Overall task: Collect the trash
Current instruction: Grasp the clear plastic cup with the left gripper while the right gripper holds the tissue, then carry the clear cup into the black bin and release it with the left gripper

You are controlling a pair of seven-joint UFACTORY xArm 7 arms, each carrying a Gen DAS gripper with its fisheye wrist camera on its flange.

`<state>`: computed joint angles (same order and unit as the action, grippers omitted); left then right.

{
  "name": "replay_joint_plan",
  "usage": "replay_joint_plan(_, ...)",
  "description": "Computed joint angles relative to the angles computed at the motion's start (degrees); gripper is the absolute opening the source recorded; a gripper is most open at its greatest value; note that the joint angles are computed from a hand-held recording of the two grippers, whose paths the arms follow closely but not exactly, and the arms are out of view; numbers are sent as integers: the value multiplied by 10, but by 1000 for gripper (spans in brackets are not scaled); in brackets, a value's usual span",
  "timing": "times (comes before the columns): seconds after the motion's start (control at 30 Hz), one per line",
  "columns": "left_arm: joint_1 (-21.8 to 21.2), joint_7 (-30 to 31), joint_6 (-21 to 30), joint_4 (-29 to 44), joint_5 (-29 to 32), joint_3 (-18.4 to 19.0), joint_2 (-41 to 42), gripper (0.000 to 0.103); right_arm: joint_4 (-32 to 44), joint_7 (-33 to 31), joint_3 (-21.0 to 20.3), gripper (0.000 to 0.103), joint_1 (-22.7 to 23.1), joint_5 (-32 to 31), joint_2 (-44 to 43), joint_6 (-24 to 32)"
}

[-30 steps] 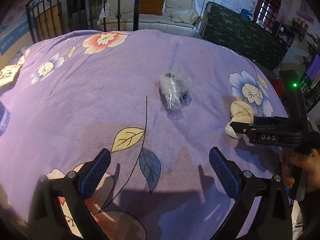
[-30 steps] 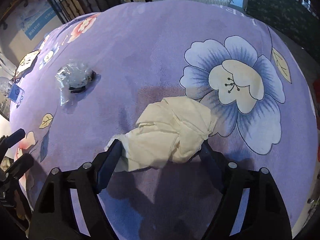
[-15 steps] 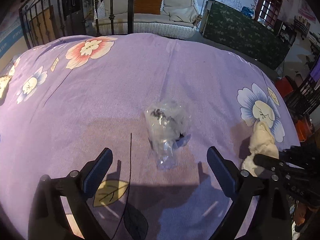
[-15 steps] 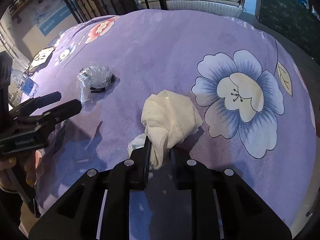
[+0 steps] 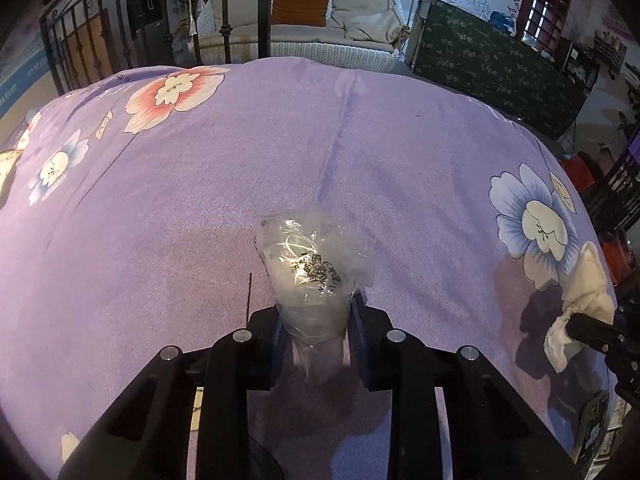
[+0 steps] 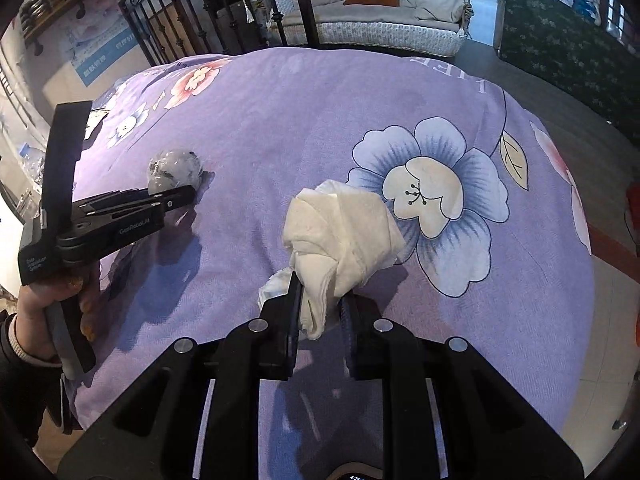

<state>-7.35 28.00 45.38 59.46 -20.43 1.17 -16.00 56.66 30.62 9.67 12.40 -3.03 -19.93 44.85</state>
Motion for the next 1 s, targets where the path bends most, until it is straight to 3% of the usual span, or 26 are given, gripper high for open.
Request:
replay_joint_plan(0.53,3,56,46,-98,-42,60,-157,27,-18,58,41,19,25,-22,-30,-15)
replay_joint_plan(1.0,45,62,92,-158,-10,108,-274,27,-17,134,92,19,85,-14,-29,-72)
